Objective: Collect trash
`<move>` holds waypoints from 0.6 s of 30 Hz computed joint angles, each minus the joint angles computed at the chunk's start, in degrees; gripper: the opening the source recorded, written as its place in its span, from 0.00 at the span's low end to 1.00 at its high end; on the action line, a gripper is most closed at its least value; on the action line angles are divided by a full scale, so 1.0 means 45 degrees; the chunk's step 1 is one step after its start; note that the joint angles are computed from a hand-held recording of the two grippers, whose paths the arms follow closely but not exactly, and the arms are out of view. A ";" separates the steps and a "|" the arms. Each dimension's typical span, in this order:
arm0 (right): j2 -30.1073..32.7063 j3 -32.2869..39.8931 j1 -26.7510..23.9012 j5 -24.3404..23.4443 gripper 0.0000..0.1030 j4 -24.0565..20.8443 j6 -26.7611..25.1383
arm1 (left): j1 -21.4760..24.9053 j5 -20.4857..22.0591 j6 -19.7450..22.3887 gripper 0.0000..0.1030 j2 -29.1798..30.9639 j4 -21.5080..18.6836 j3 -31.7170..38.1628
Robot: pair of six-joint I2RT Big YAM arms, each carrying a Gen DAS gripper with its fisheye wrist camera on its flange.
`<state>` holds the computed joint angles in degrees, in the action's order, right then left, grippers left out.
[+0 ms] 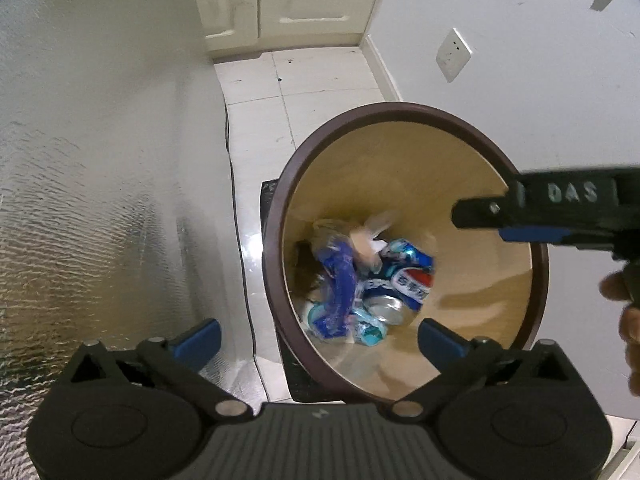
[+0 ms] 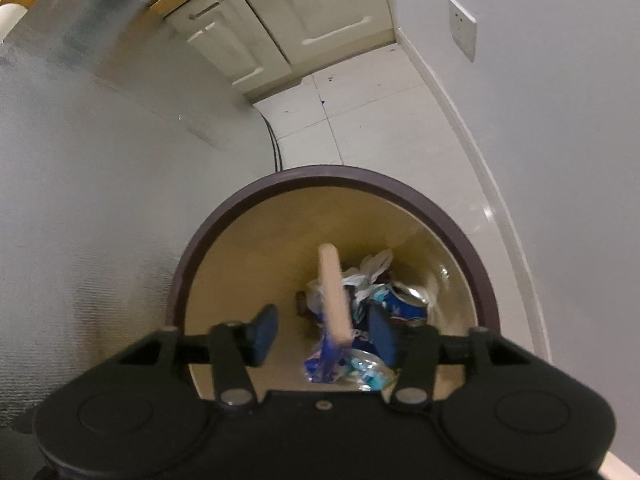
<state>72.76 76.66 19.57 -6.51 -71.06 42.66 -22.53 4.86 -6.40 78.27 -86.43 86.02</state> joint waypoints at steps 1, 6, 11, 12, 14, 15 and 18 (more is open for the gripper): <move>-0.0072 -0.0024 -0.0014 -0.0070 0.53 -0.0054 -0.0065 | -0.0012 -0.0014 -0.0007 1.00 0.0018 -0.0036 0.0035; -0.0492 -0.0004 -0.0086 0.0021 0.54 -0.0661 -0.0322 | -0.0150 -0.0086 -0.0038 1.00 0.0096 -0.0247 0.0404; -0.0932 0.0439 -0.0078 0.0263 0.59 -0.1246 -0.0577 | -0.0135 0.0003 -0.0096 1.00 0.0006 -0.0547 0.0988; -0.0989 0.0550 -0.0100 0.0277 0.59 -0.1312 -0.0633 | -0.0146 -0.0004 -0.0093 1.00 -0.0025 -0.0630 0.1174; -0.1114 0.0879 -0.0103 0.0316 0.60 -0.1525 -0.0743 | -0.0165 -0.0038 -0.0018 1.00 -0.0069 -0.0856 0.1557; -0.1134 0.1105 -0.0059 0.0388 0.61 -0.1677 -0.0790 | -0.0220 -0.0058 -0.0019 1.00 -0.0108 -0.0975 0.1731; -0.1291 0.1762 0.0152 0.0757 0.65 -0.2201 -0.0916 | -0.0318 -0.0150 0.0005 1.00 -0.0255 -0.1379 0.2294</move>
<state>66.95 84.59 20.25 -3.10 -80.97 38.54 -23.96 4.19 -6.38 77.12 -92.64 96.34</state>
